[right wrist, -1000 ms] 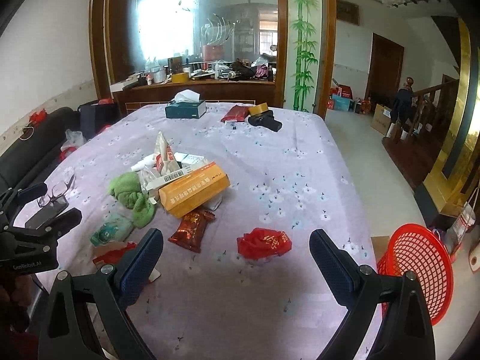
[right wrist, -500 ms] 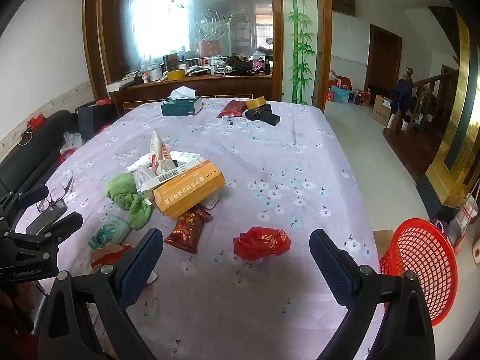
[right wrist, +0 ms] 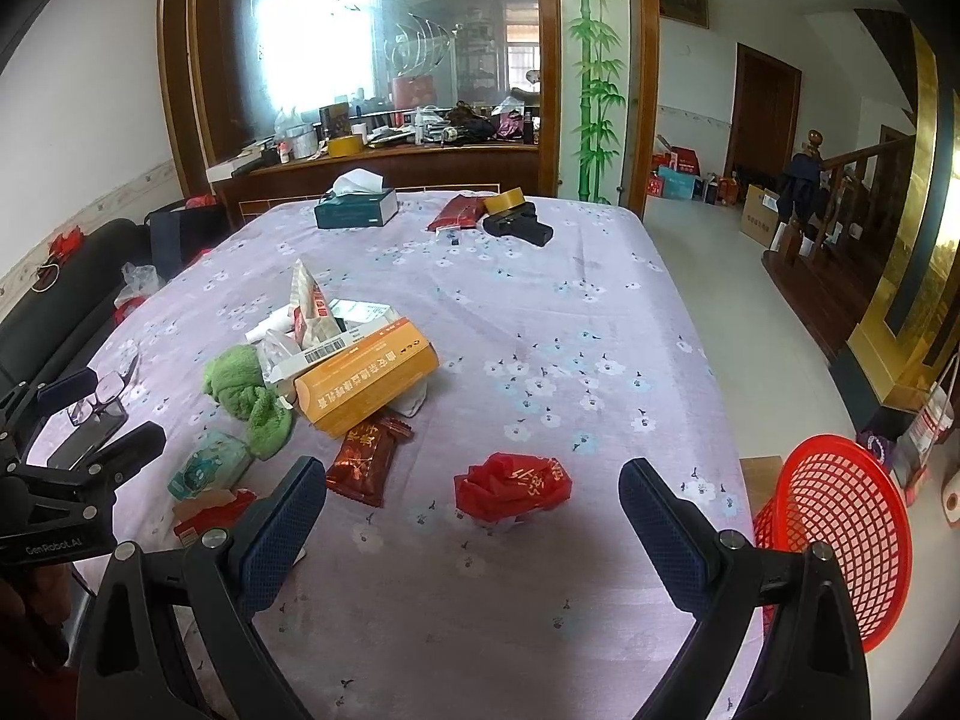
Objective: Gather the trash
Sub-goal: 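Move both tools back from the table toward the red snack wrapper and red packet, then grasp the red snack wrapper with the left tool while the right tool grasps the red packet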
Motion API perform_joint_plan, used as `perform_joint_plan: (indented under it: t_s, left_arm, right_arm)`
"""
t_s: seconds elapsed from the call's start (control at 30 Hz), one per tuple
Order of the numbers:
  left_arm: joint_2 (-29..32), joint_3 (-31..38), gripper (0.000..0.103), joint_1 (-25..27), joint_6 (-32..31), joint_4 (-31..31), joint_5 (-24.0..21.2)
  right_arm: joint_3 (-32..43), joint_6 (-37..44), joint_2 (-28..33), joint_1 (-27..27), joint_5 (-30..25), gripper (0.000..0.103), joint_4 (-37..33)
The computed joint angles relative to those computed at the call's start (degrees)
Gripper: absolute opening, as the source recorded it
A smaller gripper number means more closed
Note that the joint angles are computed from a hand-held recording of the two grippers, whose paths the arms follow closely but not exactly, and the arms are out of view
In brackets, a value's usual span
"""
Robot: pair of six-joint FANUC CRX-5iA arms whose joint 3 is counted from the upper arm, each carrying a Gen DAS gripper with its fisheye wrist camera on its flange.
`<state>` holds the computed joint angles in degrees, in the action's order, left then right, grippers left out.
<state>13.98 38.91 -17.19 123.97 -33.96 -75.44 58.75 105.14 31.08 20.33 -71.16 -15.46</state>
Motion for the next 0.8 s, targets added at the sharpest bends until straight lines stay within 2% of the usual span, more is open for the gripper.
perform_joint_plan:
  t_s: [0.33, 0.43, 0.6, 0.63, 0.67, 0.7, 0.8]
  left_arm:
    - [0.21, -0.01, 0.103, 0.12, -0.05, 0.52, -0.03]
    - [-0.03, -0.75, 0.103, 0.99, -0.71, 2.57, 0.63]
    - [-1.46, -3.93, 0.101, 3.97, -3.72, 9.54, 2.94]
    - [-2.1, -5.4, 0.098, 5.08, -5.04, 12.11, 3.97]
    - [-2.45, -6.46, 0.089, 6.06, -6.82, 14.78, 4.63]
    - [-2.53, -7.13, 0.085, 6.73, -8.45, 16.88, 4.72]
    - [-2.45, -9.4, 0.081, 8.6, -14.21, 24.09, 5.29]
  right_arm:
    - [0.63, -0.23, 0.43, -0.07, -0.56, 0.099, -0.04]
    - [2.36, -0.84, 1.52, -0.32, -1.97, 0.099, -0.35]
    - [6.6, -2.06, 4.36, -0.72, -5.96, 0.099, -0.92]
    - [8.03, -2.44, 5.26, -0.91, -7.31, 0.099, -1.33]
    - [9.46, -2.86, 6.13, -1.14, -8.67, 0.098, -1.86]
    - [11.0, -3.47, 7.1, -1.26, -10.01, 0.096, -2.07]
    - [14.68, -4.6, 9.38, -1.56, -12.76, 0.093, -2.36]
